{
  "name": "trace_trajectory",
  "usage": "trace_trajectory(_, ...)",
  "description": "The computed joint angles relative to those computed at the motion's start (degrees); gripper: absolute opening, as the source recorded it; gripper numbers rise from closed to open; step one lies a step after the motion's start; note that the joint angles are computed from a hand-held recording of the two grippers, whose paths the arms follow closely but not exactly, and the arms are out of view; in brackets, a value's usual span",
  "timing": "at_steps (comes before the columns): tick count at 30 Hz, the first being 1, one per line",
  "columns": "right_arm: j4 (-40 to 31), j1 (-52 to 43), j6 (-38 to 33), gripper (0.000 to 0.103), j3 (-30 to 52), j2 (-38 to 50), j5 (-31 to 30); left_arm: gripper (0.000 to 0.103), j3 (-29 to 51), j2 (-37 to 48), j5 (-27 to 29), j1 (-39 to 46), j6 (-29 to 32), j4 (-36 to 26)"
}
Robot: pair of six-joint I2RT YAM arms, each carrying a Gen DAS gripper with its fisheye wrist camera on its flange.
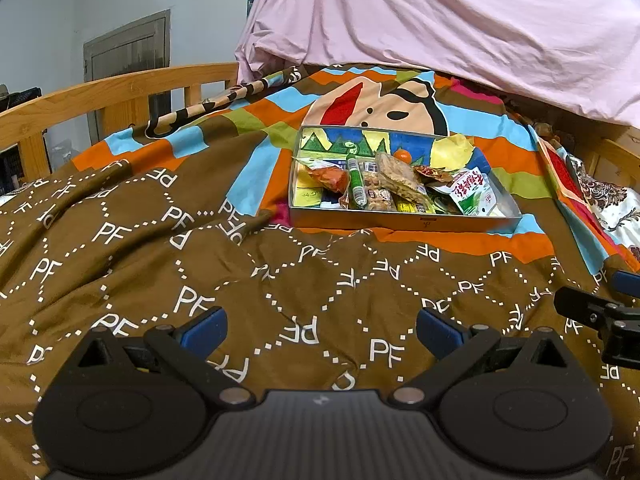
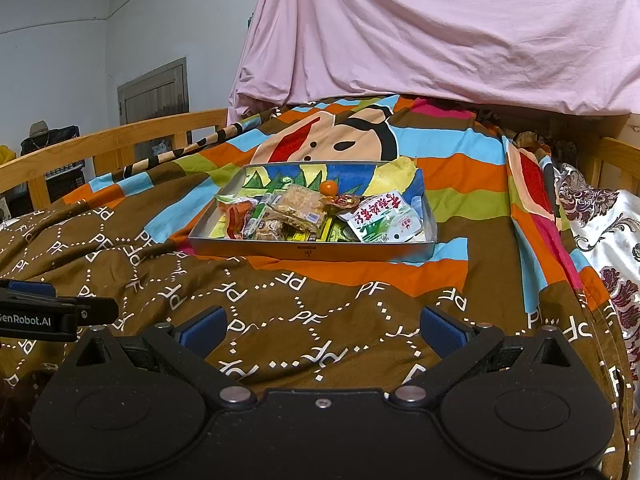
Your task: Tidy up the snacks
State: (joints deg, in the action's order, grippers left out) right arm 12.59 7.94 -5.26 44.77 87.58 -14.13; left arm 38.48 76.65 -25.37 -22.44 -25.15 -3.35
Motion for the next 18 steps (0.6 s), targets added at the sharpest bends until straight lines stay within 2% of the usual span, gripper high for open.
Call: trace_trajectory(18,-0.27,0.07,-0.03,0.102,0.18,0.00,0.08,0.103,0.14,-0.07,0.09,0.33,0.44,-0.56)
